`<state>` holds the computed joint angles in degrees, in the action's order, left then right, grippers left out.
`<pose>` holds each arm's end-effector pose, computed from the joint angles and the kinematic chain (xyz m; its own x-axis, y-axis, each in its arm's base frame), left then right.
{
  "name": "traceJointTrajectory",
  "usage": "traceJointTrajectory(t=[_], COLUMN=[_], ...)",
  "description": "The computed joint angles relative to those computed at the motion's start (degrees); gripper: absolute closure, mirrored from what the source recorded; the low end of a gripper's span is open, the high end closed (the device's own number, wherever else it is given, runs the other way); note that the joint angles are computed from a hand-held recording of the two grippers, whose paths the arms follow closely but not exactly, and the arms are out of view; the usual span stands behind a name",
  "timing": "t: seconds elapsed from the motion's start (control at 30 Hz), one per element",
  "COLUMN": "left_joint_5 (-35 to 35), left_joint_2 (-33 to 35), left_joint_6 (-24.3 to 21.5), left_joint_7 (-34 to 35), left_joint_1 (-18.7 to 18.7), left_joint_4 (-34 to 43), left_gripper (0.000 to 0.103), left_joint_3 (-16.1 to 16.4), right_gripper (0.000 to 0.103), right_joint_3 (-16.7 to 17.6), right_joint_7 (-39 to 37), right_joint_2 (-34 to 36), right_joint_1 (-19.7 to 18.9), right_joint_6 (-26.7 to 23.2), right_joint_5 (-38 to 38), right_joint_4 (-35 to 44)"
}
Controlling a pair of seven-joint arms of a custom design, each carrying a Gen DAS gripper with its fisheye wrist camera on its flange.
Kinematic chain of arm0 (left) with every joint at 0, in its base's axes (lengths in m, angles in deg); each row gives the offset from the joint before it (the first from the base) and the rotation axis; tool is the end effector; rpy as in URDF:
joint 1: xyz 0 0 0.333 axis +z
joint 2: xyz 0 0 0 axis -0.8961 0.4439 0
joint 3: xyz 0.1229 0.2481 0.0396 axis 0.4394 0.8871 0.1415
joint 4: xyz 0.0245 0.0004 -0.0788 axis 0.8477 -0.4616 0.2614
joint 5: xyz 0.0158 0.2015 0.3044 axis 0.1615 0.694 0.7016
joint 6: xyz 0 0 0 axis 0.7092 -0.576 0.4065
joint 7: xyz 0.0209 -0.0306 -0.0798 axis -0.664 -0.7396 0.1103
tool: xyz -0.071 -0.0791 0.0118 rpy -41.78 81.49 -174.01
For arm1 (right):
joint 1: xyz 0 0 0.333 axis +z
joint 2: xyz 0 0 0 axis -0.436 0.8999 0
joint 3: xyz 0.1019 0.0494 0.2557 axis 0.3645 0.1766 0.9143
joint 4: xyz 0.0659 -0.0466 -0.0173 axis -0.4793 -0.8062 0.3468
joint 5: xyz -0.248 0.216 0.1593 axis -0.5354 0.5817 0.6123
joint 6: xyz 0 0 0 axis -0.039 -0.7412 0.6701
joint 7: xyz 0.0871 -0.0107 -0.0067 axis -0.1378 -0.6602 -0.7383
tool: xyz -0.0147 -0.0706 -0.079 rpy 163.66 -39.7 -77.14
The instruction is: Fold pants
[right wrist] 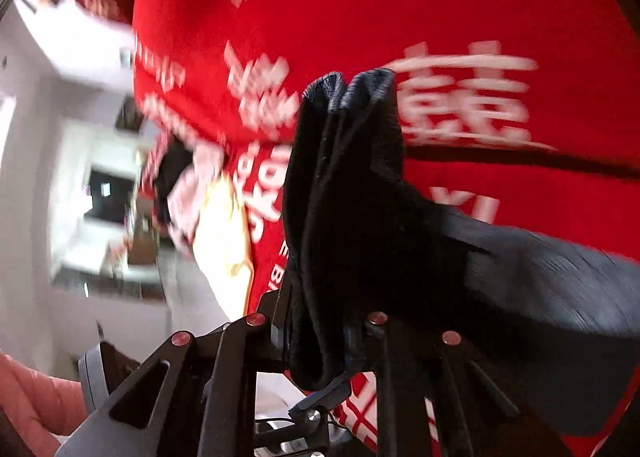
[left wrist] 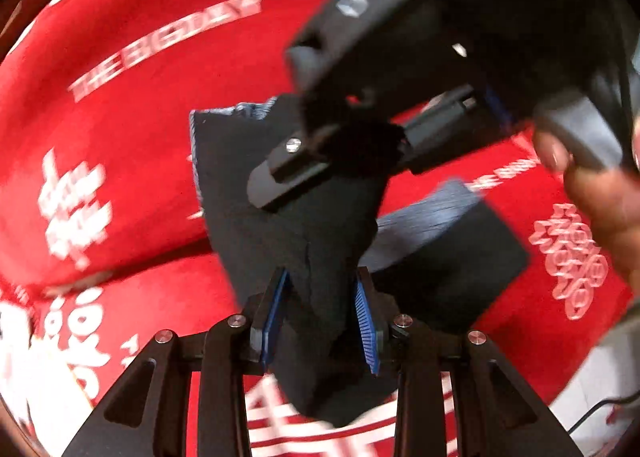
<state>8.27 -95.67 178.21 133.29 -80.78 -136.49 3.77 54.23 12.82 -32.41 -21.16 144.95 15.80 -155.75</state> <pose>0.4261 -0.2546 0.7045 -0.6350 -0.7661 -0.1000 -0.5853 0.5615 -0.5850 0.5044 0.0565 0.6900 0.0537 -0.6615 -0.7480 -0.9506 0.1956 -0.2412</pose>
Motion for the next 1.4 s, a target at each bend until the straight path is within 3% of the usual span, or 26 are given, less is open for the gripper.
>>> traceJointTrajectory(t=[0.17, 0.33, 0.4, 0.47, 0.5, 0.53, 0.7, 1.2, 1.4], left_joint_5=[-0.50, 4.45, 7.73, 7.35, 6.01, 5.98, 6.06, 11.33, 8.15], left_joint_2=[3.96, 8.57, 8.16, 7.12, 7.21, 7.35, 8.77, 11.66, 10.65], left_joint_6=[-1.00, -3.50, -2.73, -1.29, -2.08, -2.82, -8.44, -21.33, -20.54], left_joint_7=[-0.35, -2.70, -3.91, -2.95, -2.54, -3.36, -6.16, -22.11, -23.09], left_joint_1=[-4.27, -7.98, -8.87, -9.48, -9.67, -9.64, -8.59, -0.42, 0.86], left_joint_4=[1.83, -0.29, -2.70, -4.37, -4.00, -3.57, 1.58, 8.23, 5.68], left_gripper=[0.069, 0.069, 0.068, 0.042, 0.023, 0.020, 0.020, 0.020, 0.020], left_joint_3=[-4.34, -7.89, -8.48, -8.12, -7.80, -7.68, -6.73, -2.74, -2.25], right_gripper=[0.082, 0.082, 0.082, 0.082, 0.082, 0.082, 0.079, 0.072, 0.064], right_joint_3=[-5.00, -8.15, -8.75, -9.46, -9.48, -8.95, -7.00, -1.41, 0.64], right_joint_7=[1.55, 2.39, 2.57, 1.46, 0.79, 0.27, -0.77, 6.07, 9.06], right_joint_2=[-16.08, -21.62, -22.78, -24.21, -24.35, -24.77, -22.64, -25.95, -26.60], right_joint_1=[-4.85, -9.67, -10.66, -11.24, -11.29, -11.33, -11.00, -10.90, -10.27], right_joint_6=[3.41, 2.76, 3.44, 5.10, 5.31, 5.47, 2.47, 3.44, 1.34], right_joint_5=[-1.26, -6.52, -5.26, -2.96, -2.82, -3.52, -10.60, -22.98, -29.44], right_joint_4=[-19.87, -33.70, -37.96, -41.10, -41.22, -41.32, -35.86, -35.74, -34.39])
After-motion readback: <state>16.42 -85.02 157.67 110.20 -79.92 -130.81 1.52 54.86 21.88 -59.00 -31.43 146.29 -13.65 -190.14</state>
